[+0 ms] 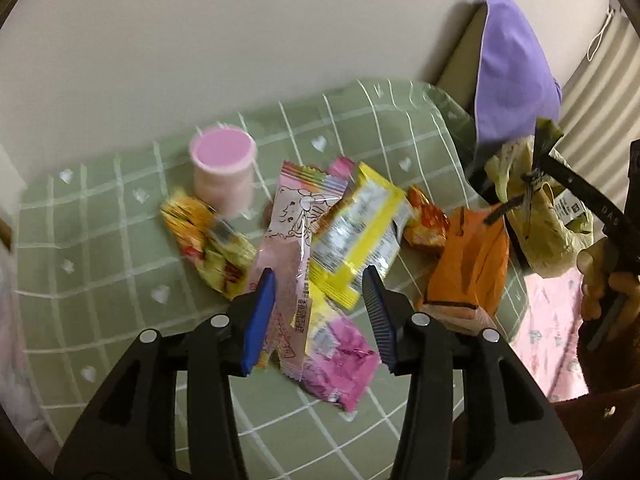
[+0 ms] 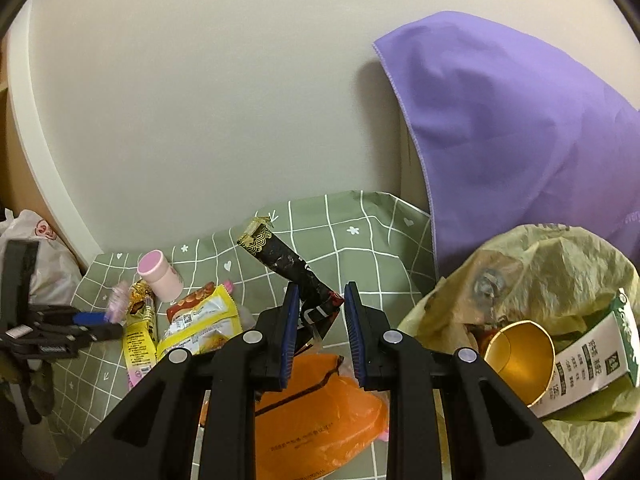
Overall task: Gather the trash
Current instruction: 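Carry the black stick and pink wrapper to the yellow bag and release both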
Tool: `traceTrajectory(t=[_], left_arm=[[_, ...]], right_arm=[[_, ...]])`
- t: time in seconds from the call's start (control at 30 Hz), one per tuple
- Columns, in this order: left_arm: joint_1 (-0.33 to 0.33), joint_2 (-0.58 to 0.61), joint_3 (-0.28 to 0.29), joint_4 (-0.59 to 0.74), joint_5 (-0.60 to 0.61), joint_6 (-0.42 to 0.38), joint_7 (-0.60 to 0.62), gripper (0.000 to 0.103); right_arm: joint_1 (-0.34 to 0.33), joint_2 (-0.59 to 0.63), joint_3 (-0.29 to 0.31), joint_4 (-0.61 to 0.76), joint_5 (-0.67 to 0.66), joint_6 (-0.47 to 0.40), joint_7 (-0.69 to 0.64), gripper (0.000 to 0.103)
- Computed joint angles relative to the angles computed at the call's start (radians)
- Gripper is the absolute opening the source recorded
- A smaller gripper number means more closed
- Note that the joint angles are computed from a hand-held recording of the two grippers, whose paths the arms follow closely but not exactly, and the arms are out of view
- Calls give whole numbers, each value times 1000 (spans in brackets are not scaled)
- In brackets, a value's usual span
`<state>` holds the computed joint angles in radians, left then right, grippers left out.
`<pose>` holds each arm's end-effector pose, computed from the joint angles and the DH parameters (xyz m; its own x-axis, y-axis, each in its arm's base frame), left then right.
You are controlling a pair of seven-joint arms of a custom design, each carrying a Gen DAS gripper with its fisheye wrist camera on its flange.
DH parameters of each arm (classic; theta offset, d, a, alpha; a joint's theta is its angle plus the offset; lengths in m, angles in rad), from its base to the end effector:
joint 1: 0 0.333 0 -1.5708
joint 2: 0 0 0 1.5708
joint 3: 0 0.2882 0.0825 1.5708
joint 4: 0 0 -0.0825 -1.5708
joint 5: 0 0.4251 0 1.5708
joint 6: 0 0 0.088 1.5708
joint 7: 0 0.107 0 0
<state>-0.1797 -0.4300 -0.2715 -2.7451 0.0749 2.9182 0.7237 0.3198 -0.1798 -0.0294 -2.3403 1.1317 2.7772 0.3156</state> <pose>0.4127 -0.1961 0.3567 0.2225 -0.9287 0.2966 -0.8040 -0.3469 -0.4829 0.5369 0.1187 0.4058 0.5895 -0.7999 -0.1130 -0.5727 -0.3151 -0.7567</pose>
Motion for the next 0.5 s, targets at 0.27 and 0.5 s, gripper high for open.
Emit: traceTrajectory(t=[0.27,0.5], left_arm=[[64,15,-70,-28,2,49,-142,10],[135,-54,-136,-24,127,34,-260,4]], right_arm=[[-8,-12,-12,8,31,-11,-30,23],[-10,-19,-13,15,43,-15,-64,23]])
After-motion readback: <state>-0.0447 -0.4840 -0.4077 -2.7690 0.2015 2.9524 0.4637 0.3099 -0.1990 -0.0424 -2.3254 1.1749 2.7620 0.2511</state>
